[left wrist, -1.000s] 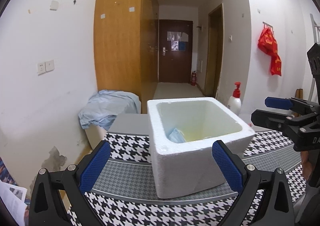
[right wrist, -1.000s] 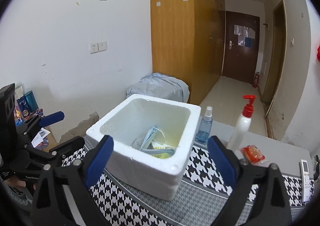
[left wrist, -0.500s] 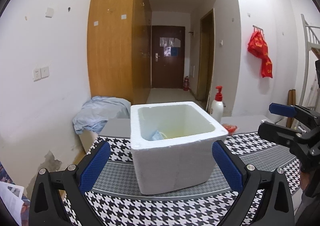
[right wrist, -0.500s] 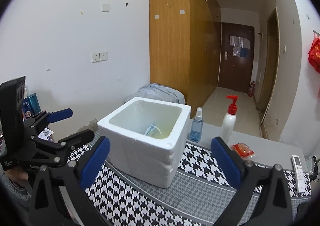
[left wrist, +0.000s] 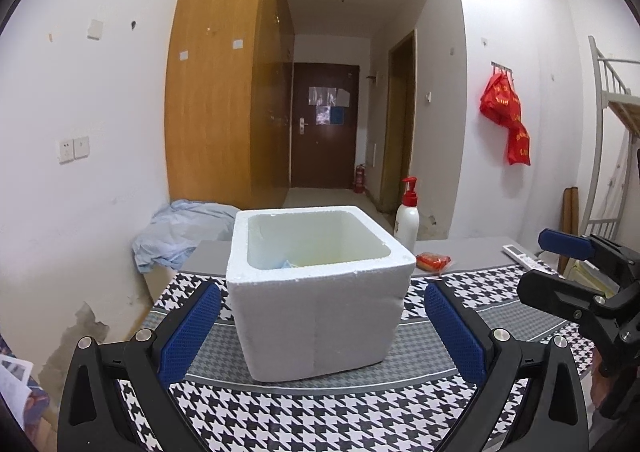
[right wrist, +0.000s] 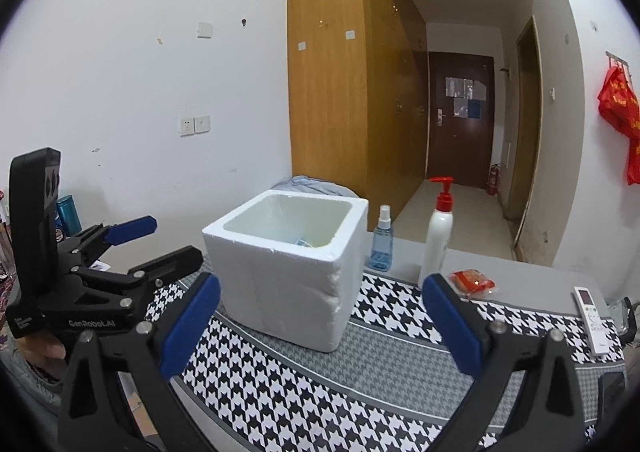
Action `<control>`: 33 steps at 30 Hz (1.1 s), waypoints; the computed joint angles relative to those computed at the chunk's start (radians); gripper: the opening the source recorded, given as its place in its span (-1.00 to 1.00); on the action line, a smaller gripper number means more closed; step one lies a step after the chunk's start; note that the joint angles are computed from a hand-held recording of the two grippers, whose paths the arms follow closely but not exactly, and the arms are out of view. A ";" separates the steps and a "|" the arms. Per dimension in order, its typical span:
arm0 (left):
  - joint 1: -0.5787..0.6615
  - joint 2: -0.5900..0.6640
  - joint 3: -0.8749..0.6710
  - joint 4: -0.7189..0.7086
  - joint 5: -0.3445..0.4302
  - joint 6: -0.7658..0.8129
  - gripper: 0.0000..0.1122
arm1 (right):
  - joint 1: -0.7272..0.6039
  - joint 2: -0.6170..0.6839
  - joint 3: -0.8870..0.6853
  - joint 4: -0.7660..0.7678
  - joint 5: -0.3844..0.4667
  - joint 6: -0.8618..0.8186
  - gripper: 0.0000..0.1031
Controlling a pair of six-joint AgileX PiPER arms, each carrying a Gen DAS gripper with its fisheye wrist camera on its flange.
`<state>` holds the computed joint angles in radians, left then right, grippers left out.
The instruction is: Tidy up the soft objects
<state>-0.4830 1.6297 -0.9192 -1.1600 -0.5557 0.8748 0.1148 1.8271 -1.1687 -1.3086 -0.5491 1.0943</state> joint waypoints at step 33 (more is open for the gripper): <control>-0.097 0.087 0.130 0.206 -0.251 -0.274 0.81 | -0.072 0.017 0.230 0.387 -0.153 -0.389 0.98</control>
<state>-0.5803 1.7165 -0.7888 -0.9545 -0.8067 0.6008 0.0427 1.8446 -0.9382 -0.9216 -0.7025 0.7051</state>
